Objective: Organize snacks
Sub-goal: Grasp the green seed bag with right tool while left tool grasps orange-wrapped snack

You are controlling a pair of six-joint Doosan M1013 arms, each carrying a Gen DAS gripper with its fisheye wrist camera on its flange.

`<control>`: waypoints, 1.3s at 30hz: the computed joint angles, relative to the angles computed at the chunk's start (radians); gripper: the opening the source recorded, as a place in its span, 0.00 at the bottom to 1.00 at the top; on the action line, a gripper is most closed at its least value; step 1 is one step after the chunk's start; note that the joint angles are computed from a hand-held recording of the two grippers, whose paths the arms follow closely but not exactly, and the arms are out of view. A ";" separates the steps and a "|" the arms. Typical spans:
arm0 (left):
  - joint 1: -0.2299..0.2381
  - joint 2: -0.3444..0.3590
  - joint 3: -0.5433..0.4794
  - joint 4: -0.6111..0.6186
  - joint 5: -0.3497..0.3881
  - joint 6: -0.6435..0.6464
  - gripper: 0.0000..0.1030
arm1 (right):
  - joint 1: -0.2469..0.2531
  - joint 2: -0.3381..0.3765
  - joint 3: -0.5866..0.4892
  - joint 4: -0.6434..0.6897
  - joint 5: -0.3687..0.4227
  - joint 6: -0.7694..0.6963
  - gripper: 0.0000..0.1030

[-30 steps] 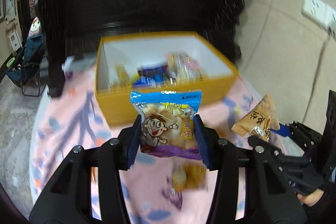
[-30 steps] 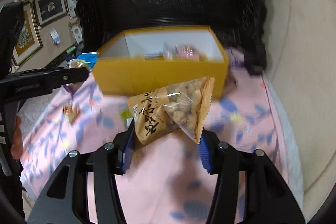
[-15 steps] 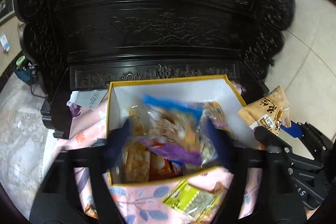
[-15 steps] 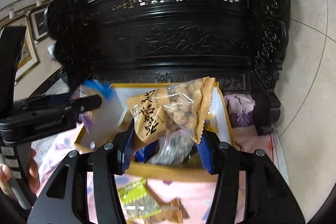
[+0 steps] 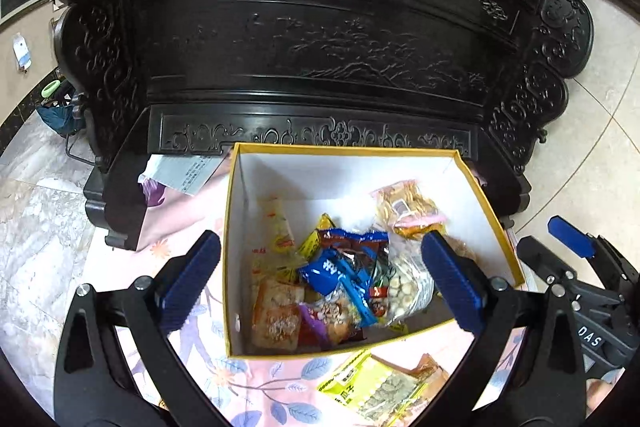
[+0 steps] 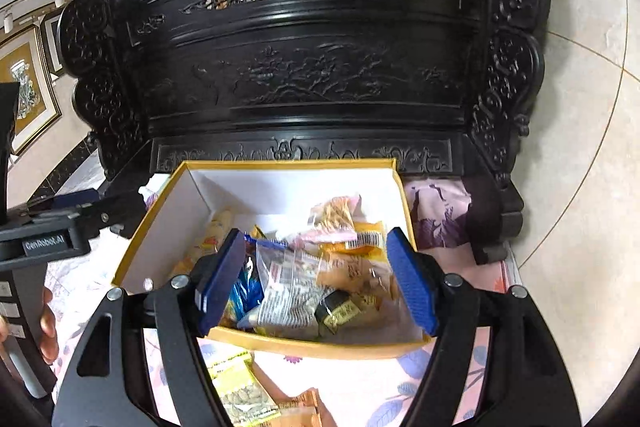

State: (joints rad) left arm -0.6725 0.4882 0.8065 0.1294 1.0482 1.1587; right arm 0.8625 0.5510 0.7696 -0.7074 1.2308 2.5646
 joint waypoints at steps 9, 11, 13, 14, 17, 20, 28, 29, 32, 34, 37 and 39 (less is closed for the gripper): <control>-0.037 -0.174 0.345 -0.001 -0.116 -0.011 0.98 | 0.047 -0.102 0.301 0.201 -0.173 0.029 0.72; -0.043 -0.205 0.420 0.001 -0.123 -0.033 0.98 | 0.058 -0.082 0.302 0.221 -0.172 -0.024 0.72; -0.051 -0.241 0.500 0.061 -0.132 -0.112 0.98 | 0.057 -0.052 0.272 0.275 -0.158 -0.098 0.72; -0.050 -0.253 0.526 0.076 -0.134 -0.138 0.98 | 0.056 -0.034 0.250 0.289 -0.146 -0.130 0.72; -0.032 -0.292 0.604 0.056 -0.130 -0.195 0.98 | 0.054 0.013 0.184 0.283 -0.102 -0.194 0.72; -0.009 -0.322 0.656 0.016 -0.125 -0.212 0.98 | 0.042 0.058 0.116 0.332 -0.064 -0.262 0.73; 0.012 -0.382 0.724 0.006 -0.133 -0.231 0.98 | 0.034 0.185 -0.070 0.364 0.108 -0.389 0.85; 0.012 -0.384 0.725 0.003 -0.135 -0.230 0.98 | 0.034 0.190 -0.076 0.356 0.104 -0.388 0.87; 0.005 -0.391 0.726 0.010 -0.139 -0.230 0.98 | 0.031 0.185 -0.065 0.374 0.071 -0.379 0.75; 0.002 -0.392 0.726 0.008 -0.142 -0.223 0.98 | 0.036 0.189 -0.074 0.370 0.088 -0.361 0.67; -0.005 -0.388 0.721 -0.002 -0.140 -0.198 0.98 | 0.043 0.152 -0.011 0.348 0.082 -0.319 0.67; -0.010 -0.381 0.714 -0.040 -0.134 -0.147 0.98 | 0.045 0.114 0.052 0.329 0.071 -0.264 0.67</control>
State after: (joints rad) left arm -0.6825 0.1072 1.5205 0.0897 0.9140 1.0113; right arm 0.9079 0.6653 0.8215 -0.3780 1.3022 2.3003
